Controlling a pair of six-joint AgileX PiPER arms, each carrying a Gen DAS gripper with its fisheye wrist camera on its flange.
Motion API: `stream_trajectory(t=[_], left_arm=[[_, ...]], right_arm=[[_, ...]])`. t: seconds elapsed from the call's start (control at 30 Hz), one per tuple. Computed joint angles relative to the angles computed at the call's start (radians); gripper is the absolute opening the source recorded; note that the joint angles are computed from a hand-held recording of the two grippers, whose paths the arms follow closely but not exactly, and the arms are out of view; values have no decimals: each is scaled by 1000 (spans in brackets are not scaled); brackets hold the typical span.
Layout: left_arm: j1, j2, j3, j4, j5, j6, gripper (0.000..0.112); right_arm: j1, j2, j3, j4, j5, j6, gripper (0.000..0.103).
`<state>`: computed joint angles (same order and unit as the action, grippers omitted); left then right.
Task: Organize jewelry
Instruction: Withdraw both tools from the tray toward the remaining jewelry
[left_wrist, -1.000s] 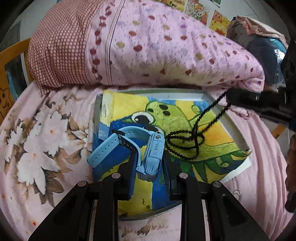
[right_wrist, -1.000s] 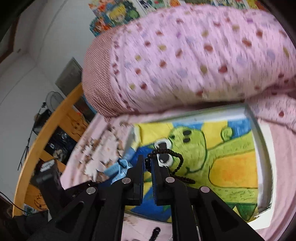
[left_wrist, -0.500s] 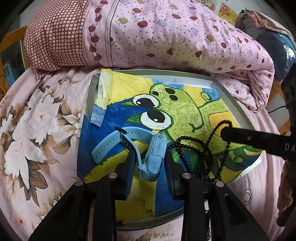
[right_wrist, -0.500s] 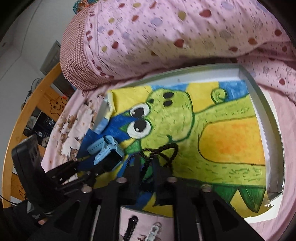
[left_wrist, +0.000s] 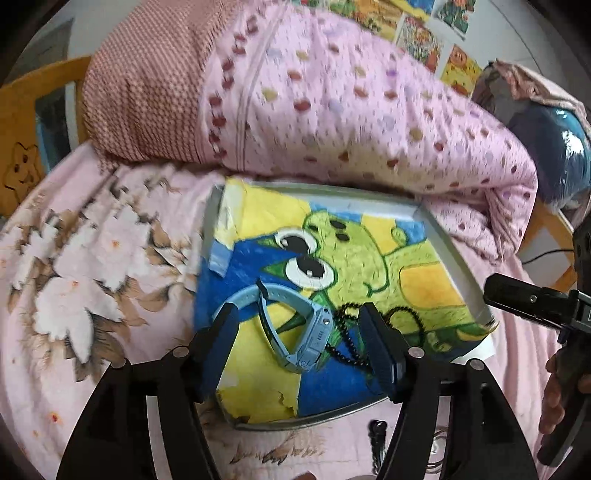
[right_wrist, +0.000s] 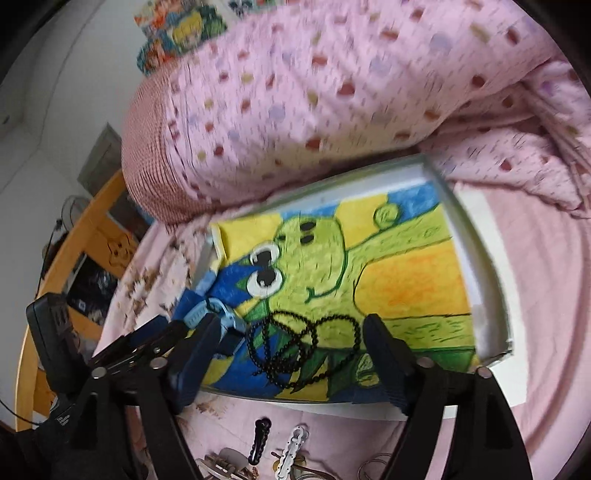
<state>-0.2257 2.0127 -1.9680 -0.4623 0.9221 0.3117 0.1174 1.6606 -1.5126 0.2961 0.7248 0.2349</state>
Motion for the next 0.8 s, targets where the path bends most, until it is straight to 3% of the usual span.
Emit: stream_trajectory(t=[0.2,0.33,0.43,0.57,0.8], left_arm=[[17,-145,132,-49,-77,48,90],[29,-252,231,-83,-125,85,95],[50,-353,356,-166,-206,149,96],[76,-494,522,-280,-294,249,100],[122,-657,700,-358,-249,378,100]], right_arm=[[82,-157,156,-216,-158,167,102],[180,-257,243,-493,-206,384,103],[254,-331,311,-685,-226,548,103],[391,-412,372,-956,-173,724,103],[603,-531,484,-1126,-31,870,103]])
